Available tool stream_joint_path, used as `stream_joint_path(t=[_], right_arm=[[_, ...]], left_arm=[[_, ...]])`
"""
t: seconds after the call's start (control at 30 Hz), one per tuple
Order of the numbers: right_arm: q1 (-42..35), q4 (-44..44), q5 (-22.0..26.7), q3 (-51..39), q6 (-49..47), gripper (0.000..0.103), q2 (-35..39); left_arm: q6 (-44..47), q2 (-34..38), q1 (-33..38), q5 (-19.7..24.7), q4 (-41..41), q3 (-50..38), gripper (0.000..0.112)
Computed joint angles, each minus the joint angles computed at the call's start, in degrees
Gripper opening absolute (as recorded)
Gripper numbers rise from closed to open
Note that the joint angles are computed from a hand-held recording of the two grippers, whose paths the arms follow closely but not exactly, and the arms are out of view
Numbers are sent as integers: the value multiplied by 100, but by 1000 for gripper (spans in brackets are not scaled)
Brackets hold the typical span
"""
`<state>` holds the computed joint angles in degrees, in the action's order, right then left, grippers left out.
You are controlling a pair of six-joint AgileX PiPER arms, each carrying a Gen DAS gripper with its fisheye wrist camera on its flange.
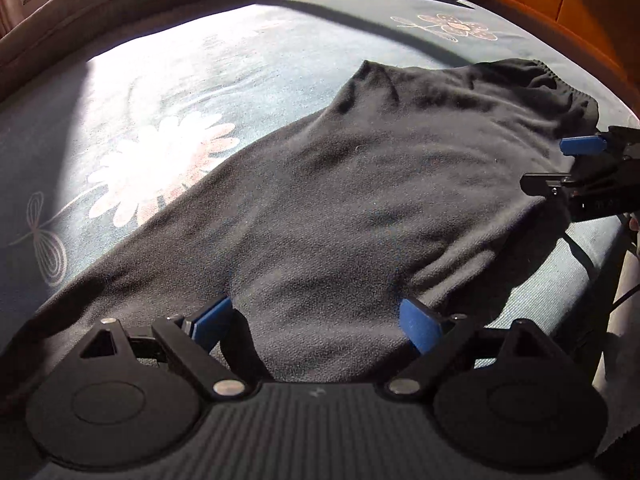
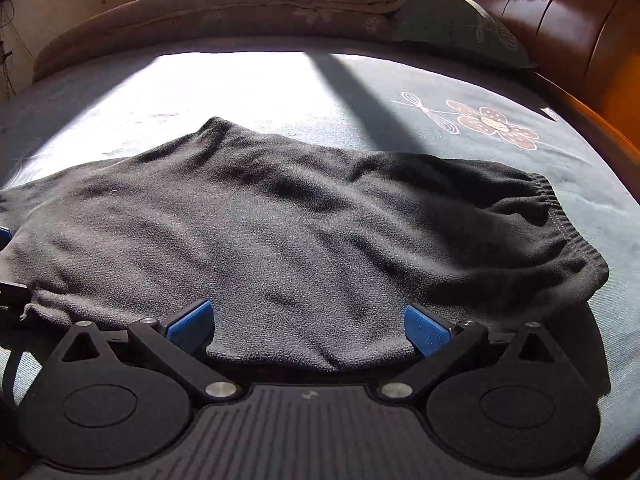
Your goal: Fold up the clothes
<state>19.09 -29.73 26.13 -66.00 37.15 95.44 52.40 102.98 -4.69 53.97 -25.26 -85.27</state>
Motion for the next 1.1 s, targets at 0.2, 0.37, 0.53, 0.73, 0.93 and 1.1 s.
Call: stream_joint_path(t=[0.2, 0.37, 0.53, 0.73, 0.93, 1.1], right_arm=[[359, 211, -376, -131, -487, 103, -11], [684, 277, -339, -279, -585, 103, 418], [575, 148, -756, 57, -258, 103, 283], [707, -416, -605, 35, 473, 103, 304], [751, -807, -649, 143, 950, 103, 262], [744, -932, -743, 239, 1037, 103, 208]], left_arm=[[-179, -82, 149, -85, -35, 29, 91], [-234, -37, 436, 120, -80, 129, 92], [-291, -42, 732, 151, -414, 4, 92], [-485, 274, 916, 257, -574, -174, 97], [-247, 236, 1019, 298, -790, -33, 102], [-343, 215, 797, 162, -387, -48, 102]])
